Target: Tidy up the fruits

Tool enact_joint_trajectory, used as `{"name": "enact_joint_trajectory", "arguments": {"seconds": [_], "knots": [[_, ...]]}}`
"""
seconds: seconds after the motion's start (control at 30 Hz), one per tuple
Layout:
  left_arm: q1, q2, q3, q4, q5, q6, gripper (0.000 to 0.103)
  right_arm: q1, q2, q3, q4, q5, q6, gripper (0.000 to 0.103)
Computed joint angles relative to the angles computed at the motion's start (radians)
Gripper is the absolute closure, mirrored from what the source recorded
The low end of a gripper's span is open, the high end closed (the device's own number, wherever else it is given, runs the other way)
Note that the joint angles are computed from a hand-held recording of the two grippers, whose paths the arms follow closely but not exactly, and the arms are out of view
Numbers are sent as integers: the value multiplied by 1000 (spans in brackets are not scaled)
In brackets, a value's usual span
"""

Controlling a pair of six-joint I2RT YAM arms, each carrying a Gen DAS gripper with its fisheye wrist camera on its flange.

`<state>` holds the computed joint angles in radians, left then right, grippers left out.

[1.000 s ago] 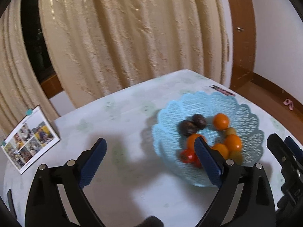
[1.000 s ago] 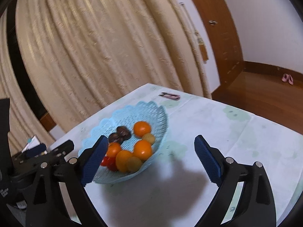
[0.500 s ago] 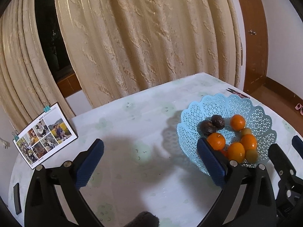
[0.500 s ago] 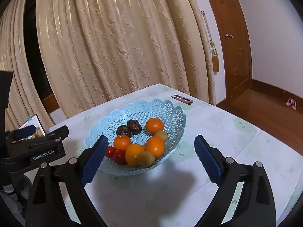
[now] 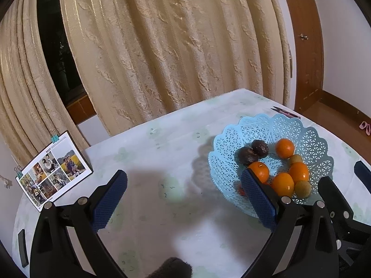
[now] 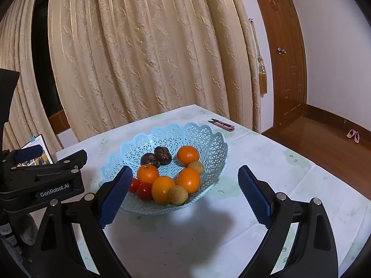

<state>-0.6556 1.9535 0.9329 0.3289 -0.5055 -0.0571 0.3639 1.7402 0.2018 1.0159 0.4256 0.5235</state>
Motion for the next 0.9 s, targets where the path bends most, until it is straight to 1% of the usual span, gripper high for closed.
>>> {"name": "enact_joint_trajectory", "arguments": {"seconds": [0.27, 0.9], "knots": [[-17, 6, 3, 7, -4, 20, 5, -7, -1, -3, -2, 4, 3, 9], [-19, 10, 10, 3, -4, 23, 5, -7, -8, -3, -16, 13, 3, 9]]}}
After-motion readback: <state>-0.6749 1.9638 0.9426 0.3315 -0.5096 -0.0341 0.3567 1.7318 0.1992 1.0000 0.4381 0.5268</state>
